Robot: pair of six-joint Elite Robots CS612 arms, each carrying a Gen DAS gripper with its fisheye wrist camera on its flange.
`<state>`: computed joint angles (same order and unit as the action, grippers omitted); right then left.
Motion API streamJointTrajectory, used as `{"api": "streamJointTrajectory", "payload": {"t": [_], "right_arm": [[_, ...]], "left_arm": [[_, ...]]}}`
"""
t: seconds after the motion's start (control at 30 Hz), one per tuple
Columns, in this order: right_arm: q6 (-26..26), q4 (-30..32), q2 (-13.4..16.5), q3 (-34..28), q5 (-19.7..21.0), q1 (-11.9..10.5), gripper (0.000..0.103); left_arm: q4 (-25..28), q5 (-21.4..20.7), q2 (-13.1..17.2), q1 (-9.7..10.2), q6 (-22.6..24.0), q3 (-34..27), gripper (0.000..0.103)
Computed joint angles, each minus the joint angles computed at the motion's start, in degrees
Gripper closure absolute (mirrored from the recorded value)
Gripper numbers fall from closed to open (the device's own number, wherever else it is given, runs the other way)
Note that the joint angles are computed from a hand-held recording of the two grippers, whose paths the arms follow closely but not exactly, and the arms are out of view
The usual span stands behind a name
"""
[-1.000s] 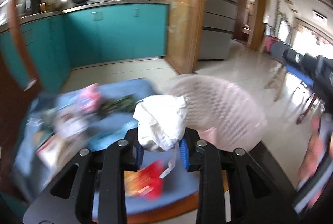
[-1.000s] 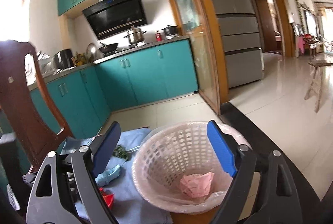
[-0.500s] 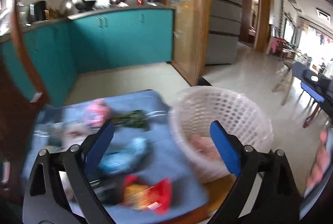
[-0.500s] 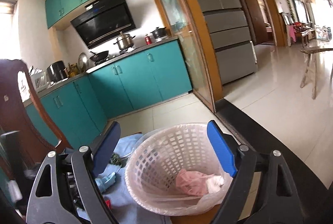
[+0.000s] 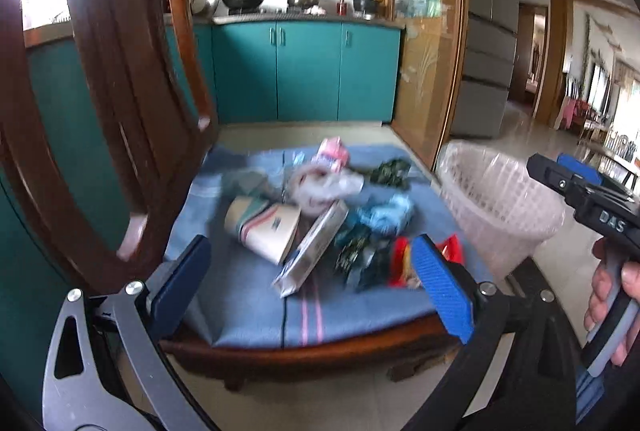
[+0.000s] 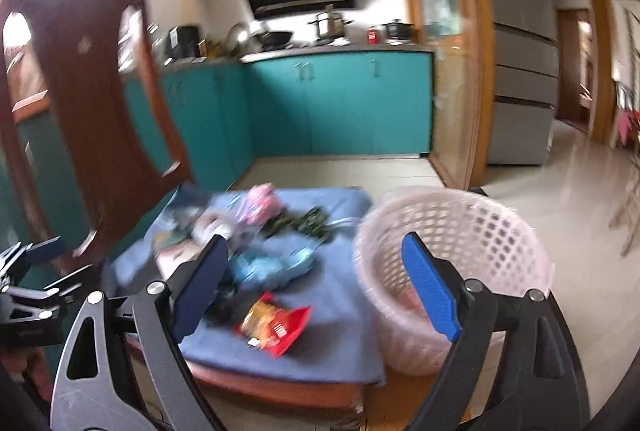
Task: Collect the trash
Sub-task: 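Withdraw the right tool from the wastebasket back over the chair seat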
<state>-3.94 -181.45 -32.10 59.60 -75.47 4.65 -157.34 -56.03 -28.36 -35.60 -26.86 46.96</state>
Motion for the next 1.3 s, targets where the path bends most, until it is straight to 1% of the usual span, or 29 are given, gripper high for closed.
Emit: {"api": "streamJointTrajectory", "payload": {"t": [0.1, 0.2, 0.4, 0.6, 1.3], "right_arm": [[-1.1, 1.36, -0.11, 0.22, 1.47, 0.31, 0.016], [-1.68, 1.94, 0.09, -0.14, 2.36, 0.54, 0.016], [-1.66, 2.66, 0.59, -0.85, 1.6, 0.98, 0.016], [-1.97, 3.11, 0.73, -1.05, 1.33, 1.0, 0.016], [-1.77, 3.03, 0.57, -0.65, 1.72, 0.72, 0.016]], "left_arm": [[0.96, 0.15, -0.15, 0.03, 0.0, 0.19, 0.004], [1.18, -0.91, -0.31, 0.13, -0.51, 0.35, 0.004], [1.99, -2.56, -0.6, 0.35, -1.8, 0.75, 0.004], [2.25, -2.69, -0.62, 0.37, -2.49, 0.7, 0.004], [3.73, -2.78, 0.06, 0.25, -2.49, -0.59, 0.004]]}}
